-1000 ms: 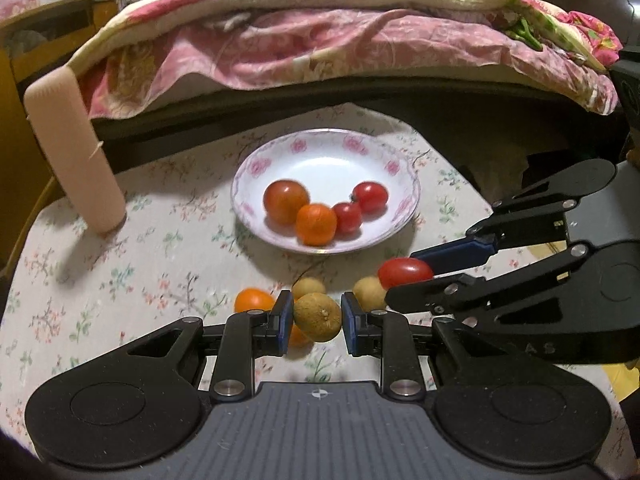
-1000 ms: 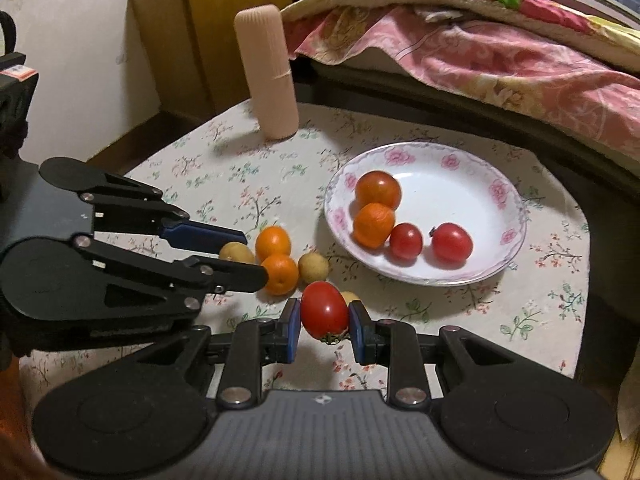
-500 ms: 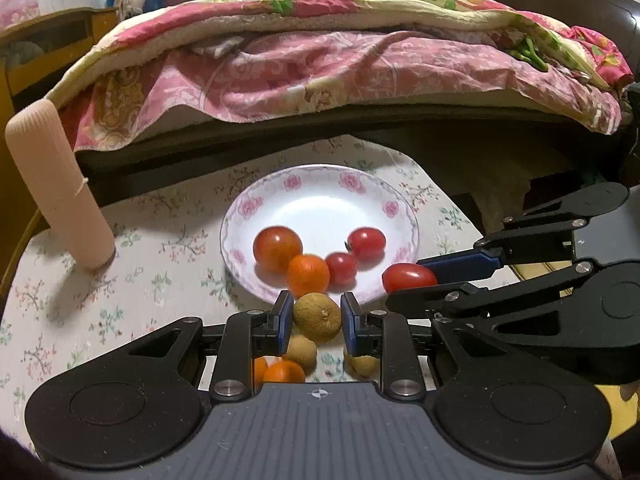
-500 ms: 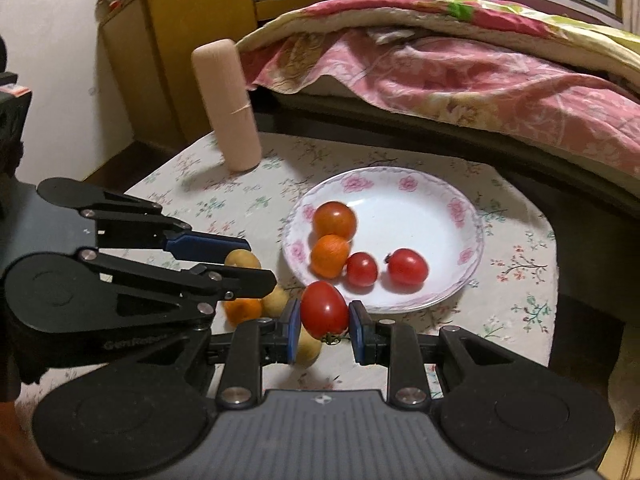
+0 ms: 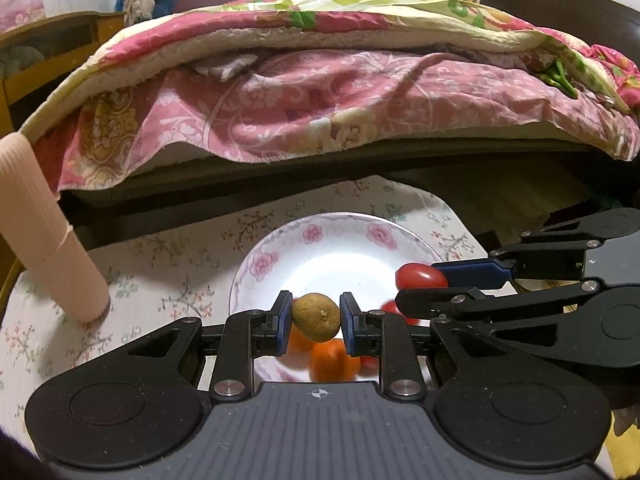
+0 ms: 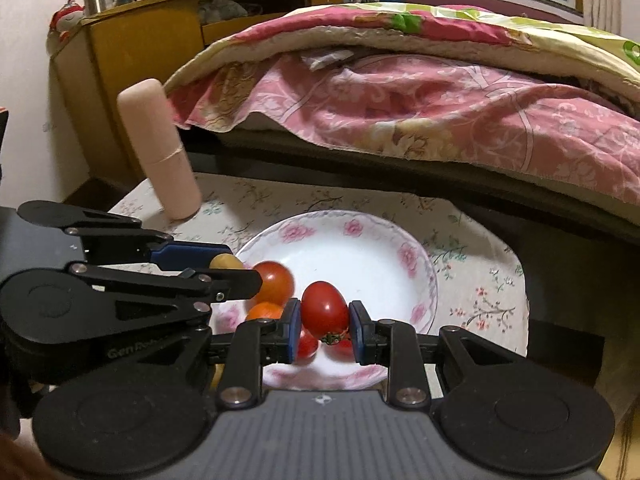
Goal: Organize fruits
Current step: 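Lift and carry the tan fruit and plum tomato over the white plate, then open left tool to drop the tan fruit in the plate while right tool releases the tomato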
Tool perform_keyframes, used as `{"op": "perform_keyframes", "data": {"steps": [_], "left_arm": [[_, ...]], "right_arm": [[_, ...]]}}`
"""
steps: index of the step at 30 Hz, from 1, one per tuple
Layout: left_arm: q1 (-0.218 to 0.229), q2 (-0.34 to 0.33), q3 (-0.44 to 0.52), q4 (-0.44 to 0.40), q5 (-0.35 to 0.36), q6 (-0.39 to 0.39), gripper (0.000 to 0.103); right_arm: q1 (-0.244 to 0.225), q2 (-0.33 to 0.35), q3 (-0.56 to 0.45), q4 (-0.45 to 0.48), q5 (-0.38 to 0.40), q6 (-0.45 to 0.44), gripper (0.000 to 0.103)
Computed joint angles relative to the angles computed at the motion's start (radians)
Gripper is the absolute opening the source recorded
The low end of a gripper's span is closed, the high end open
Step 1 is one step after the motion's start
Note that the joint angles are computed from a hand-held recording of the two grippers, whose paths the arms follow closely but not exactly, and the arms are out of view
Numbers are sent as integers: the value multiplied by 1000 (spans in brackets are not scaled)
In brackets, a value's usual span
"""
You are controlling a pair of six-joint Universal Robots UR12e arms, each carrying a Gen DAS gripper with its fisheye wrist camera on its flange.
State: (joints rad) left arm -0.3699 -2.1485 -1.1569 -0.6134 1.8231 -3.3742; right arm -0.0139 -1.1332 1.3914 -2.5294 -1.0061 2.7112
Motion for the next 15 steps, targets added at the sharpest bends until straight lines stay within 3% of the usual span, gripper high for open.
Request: {"op": "perform_keyframes", "data": {"steps": [8, 15], "left_arm": [[11, -37, 40, 20, 1, 9, 31], [21, -51, 44, 14, -16, -8, 31]], "right_arm": [[10, 41, -50, -28, -37, 58, 28], [22, 69, -75, -26, -65, 41, 28]]}}
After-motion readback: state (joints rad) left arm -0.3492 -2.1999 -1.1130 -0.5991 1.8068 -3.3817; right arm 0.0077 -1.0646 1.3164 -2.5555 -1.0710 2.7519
